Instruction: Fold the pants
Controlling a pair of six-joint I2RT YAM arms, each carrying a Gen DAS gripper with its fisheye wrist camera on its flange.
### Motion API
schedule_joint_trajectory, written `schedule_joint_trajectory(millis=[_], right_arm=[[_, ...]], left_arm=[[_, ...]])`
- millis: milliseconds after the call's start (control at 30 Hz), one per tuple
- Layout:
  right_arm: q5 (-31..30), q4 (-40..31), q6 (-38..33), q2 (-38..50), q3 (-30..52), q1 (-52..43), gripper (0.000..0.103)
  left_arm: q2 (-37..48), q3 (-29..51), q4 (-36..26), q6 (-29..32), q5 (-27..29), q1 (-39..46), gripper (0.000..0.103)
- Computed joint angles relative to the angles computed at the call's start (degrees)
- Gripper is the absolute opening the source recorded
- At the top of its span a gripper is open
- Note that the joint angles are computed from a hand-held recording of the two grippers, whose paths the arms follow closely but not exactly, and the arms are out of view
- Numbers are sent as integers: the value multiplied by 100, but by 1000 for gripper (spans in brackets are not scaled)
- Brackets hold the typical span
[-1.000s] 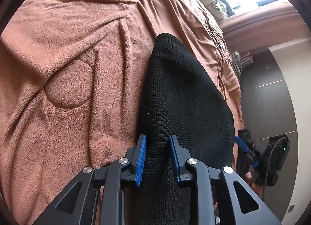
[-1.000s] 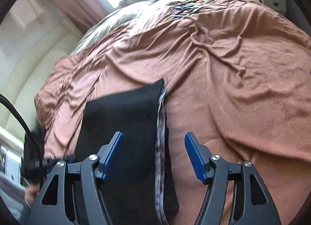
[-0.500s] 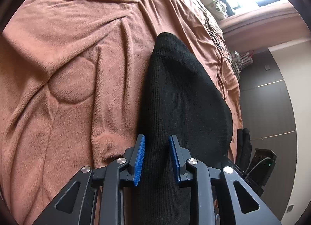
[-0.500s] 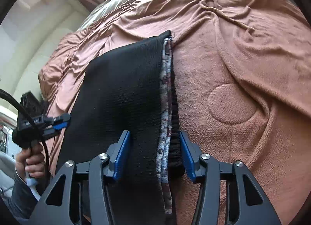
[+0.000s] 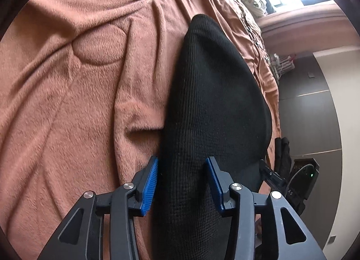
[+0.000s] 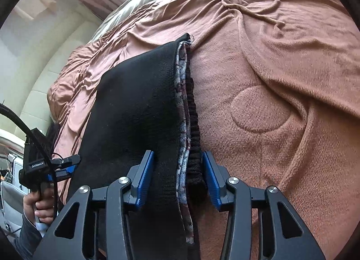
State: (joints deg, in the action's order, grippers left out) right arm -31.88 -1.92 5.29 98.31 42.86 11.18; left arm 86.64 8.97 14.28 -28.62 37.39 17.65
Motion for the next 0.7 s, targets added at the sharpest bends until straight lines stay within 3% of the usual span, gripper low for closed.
schedule_joint_trajectory(millis=[200,300,433,467,567,700], right_arm=[[-134,9,150,64,-3,-75,41],[-295,58,226,84,-39,-156,40],[-460,20,276,141,-22,-257,40],[-452,8,278,142,-20,-265,40],[-414,-60,313,92,-21,-257,40],[-329,-141,430,1,-27,-161,39]], left_arm=[[524,-174,1071,-429,197,-166,45],[282,-207,909,-364,135,-173,45],[471,-271,1224,-355,616,-16,41],[465,-283,1267,-376,653,-11,32],[239,-261,1001,-373,505,-81,16],[-202,-272,383,-91,676,216,12]])
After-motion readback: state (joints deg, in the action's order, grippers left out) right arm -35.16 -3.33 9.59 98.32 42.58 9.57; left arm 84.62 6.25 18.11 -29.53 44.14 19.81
